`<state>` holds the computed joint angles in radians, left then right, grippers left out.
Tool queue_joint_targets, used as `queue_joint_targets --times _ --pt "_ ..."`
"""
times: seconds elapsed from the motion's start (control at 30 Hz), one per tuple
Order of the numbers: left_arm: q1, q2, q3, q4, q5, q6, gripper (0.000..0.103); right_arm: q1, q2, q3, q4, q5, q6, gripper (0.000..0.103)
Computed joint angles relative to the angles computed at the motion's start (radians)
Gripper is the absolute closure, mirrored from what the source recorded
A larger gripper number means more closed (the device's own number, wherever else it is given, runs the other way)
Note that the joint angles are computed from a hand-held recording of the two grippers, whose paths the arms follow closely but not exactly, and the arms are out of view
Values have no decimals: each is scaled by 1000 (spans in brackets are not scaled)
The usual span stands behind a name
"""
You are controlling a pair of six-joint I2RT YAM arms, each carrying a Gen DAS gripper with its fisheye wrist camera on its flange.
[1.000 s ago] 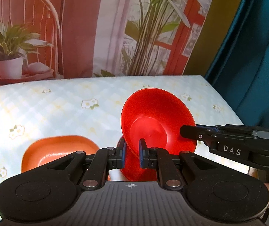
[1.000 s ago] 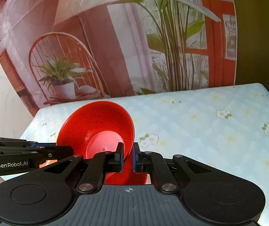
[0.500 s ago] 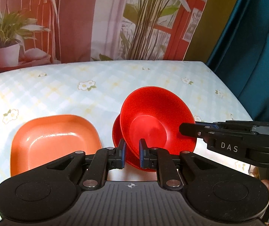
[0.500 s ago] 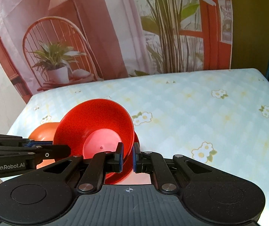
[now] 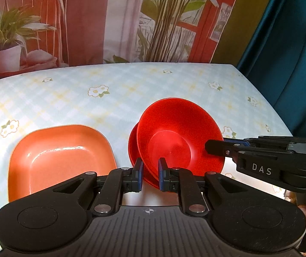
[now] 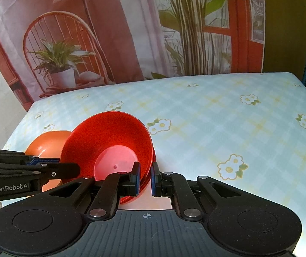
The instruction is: Organize plates and bowls
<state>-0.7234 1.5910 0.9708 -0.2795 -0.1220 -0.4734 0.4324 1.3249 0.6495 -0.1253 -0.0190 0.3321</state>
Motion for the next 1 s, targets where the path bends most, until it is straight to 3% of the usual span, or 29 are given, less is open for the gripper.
queue_joint_targets --times 0.7,1.0 --pt "8 18 9 -11 -2 -15 84 5 3 6 -6 19 -16 93" --pt "18 8 4 -11 2 -24 81 3 11 7 -6 22 -17 86"
